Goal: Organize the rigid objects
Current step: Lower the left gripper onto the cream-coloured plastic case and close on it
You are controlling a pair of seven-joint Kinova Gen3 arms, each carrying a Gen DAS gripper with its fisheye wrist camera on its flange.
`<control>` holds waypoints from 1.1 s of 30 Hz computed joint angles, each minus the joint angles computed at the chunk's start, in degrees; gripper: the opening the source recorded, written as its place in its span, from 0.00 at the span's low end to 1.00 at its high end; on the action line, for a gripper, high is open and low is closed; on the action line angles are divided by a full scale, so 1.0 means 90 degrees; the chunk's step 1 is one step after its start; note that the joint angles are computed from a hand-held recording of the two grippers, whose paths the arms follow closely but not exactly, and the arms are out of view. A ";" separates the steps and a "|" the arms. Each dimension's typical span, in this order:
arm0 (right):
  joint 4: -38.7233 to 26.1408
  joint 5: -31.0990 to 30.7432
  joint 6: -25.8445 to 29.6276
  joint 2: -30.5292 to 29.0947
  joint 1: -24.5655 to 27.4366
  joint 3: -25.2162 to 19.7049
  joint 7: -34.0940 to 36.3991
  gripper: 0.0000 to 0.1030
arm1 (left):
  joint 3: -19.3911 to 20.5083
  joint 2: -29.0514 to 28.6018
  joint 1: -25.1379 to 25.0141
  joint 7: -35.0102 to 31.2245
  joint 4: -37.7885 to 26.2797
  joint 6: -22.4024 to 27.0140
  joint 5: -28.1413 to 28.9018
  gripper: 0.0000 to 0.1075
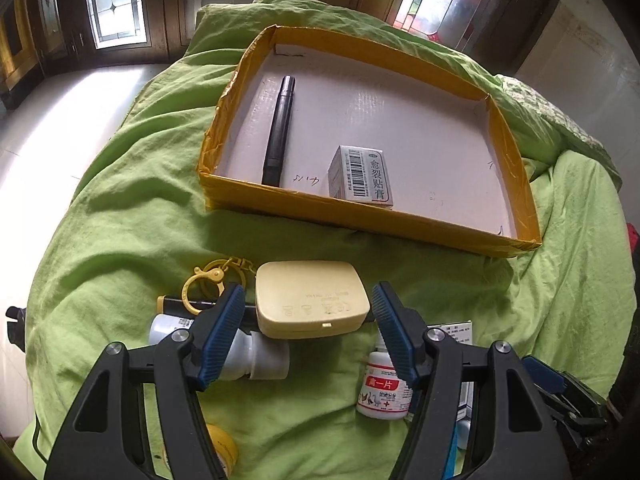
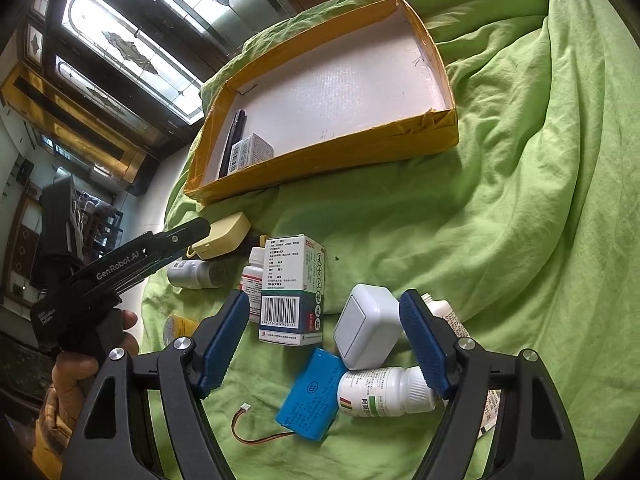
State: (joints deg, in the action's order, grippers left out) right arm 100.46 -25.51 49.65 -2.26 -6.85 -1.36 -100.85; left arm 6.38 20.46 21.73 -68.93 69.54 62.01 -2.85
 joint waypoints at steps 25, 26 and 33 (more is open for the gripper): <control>0.0035 -0.0061 0.0016 -0.0042 0.0084 0.0072 0.0006 0.71 | -0.0168 0.0411 0.0929 -0.0206 -0.0349 0.0162 -0.1281 0.61; 0.0038 -0.0049 0.0010 -0.0045 0.0082 0.0065 -0.0012 0.71 | -0.0194 0.0474 0.0999 -0.0175 -0.0420 0.0248 -0.1375 0.61; 0.0035 0.0017 0.0003 -0.0020 0.0077 0.0050 -0.0094 0.71 | -0.0275 0.0620 0.1133 -0.0069 -0.0509 0.0292 -0.1566 0.60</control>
